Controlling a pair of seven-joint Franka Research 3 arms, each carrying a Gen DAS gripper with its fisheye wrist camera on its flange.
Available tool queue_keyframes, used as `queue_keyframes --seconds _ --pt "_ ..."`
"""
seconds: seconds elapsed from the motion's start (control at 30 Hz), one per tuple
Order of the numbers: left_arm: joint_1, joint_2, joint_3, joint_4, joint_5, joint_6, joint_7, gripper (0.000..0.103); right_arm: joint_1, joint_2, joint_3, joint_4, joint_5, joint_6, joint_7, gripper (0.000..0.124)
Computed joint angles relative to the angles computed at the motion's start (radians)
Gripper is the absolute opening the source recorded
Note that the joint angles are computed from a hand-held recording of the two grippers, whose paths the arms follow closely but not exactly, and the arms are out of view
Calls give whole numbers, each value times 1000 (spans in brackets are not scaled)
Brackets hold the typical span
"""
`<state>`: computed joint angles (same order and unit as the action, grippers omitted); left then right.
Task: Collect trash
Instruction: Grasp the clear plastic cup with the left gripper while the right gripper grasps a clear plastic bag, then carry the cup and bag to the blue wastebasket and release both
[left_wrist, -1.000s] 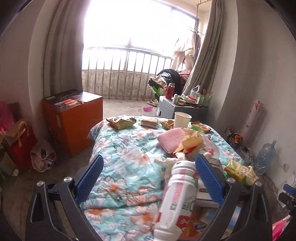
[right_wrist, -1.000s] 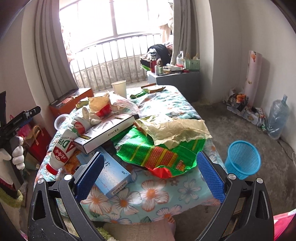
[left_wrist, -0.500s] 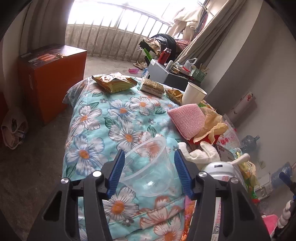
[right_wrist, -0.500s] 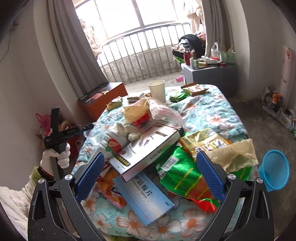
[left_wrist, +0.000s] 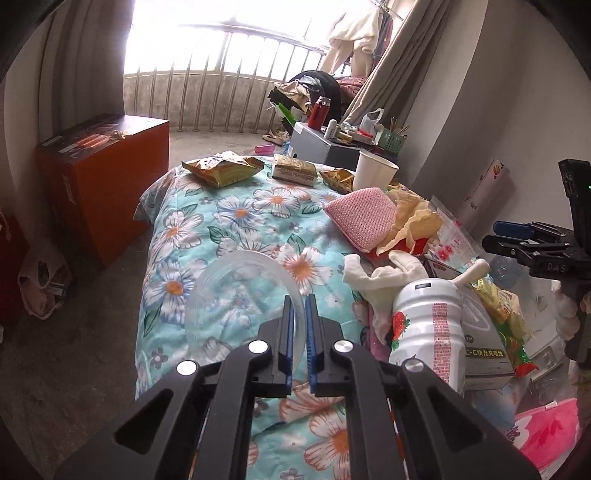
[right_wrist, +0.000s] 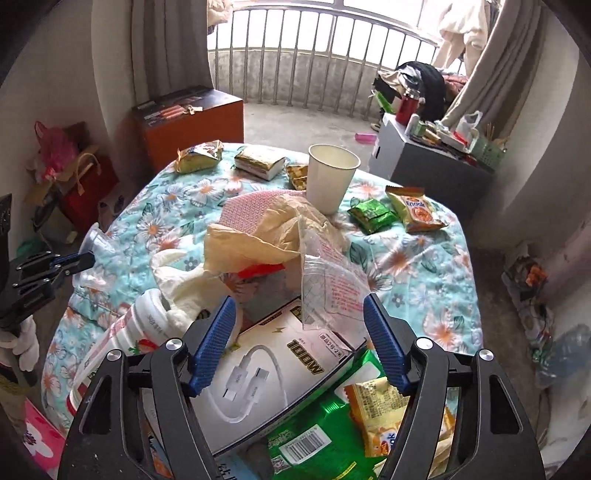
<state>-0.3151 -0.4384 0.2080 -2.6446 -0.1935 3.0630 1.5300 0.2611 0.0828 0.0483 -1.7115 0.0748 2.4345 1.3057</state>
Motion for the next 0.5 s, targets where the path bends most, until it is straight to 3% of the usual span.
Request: queue_keyframes --seconds 0.1,0.17,0.2,0.4,0.5 --pt "8 -28 -2 -16 -2 0 -7 5 17 56 -8 46 -111 -19 34 54" --pt "56 -46 -43 -32 22 6 -38 5 27 83 -18 74 -167 -49 61 23" --pt "81 -55 -63 -38 38 5 -56 5 28 87 -23 80 -176 -62 78 16" --pt "237 -109 -188 -59 158 13 -187 5 -4 26 -39 16 -154 24 151 5" --pt "272 -144 -220 -55 210 0 -240 5 -29 -19 -40 -22 -114 87 164 4"
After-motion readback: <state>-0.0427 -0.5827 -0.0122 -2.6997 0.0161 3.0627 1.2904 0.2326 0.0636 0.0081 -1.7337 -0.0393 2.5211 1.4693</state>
